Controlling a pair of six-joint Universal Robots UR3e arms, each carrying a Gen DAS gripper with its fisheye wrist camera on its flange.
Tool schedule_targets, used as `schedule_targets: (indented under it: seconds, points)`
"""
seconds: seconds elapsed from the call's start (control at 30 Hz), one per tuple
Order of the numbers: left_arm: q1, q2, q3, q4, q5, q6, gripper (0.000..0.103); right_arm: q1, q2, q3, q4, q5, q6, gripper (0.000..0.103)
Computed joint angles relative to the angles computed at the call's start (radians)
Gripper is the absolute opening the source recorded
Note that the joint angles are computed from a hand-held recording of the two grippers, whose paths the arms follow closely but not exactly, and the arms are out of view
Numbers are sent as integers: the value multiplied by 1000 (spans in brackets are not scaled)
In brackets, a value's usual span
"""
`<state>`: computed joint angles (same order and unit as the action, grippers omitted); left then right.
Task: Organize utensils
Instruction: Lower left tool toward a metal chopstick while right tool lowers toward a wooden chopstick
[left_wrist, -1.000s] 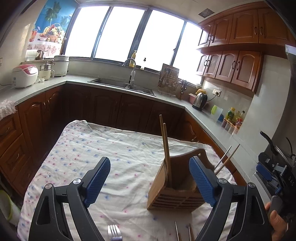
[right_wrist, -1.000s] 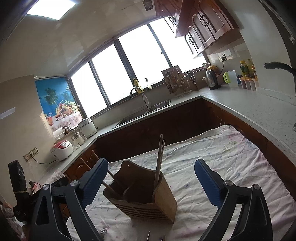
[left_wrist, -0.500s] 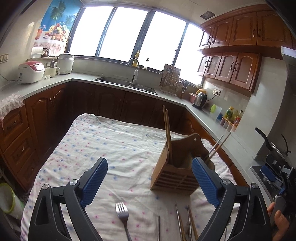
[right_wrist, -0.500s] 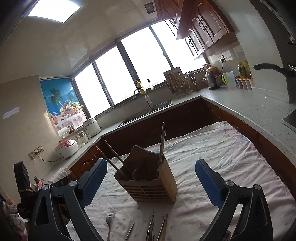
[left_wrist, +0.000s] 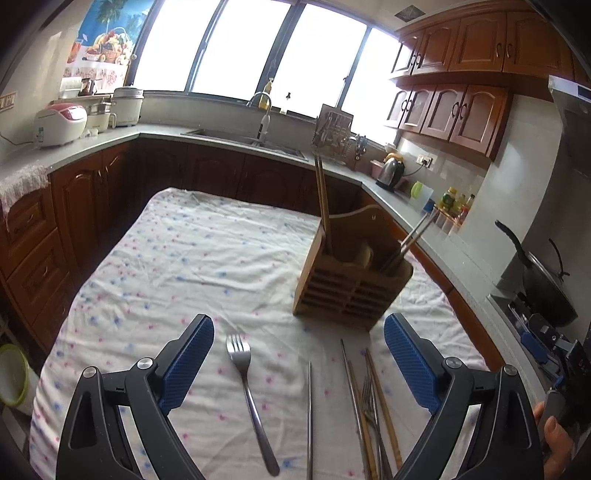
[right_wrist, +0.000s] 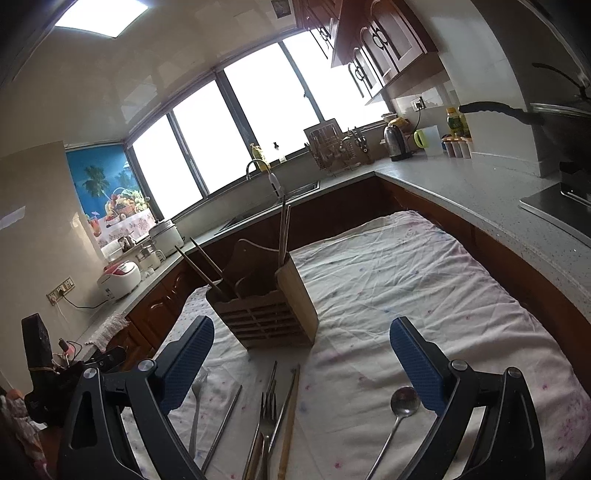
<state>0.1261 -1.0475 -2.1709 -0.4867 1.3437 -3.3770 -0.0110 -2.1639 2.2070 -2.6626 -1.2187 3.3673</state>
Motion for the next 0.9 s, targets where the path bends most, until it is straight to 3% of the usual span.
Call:
schedule_targets:
  seconds: [0.4, 0.9]
  points:
    - [-69, 6, -24, -49, 60, -38, 94, 64, -9, 76, 3, -40, -8, 97]
    - [-157, -119, -13, 1, 151, -53, 94, 174, 165, 74, -99, -111, -3, 97]
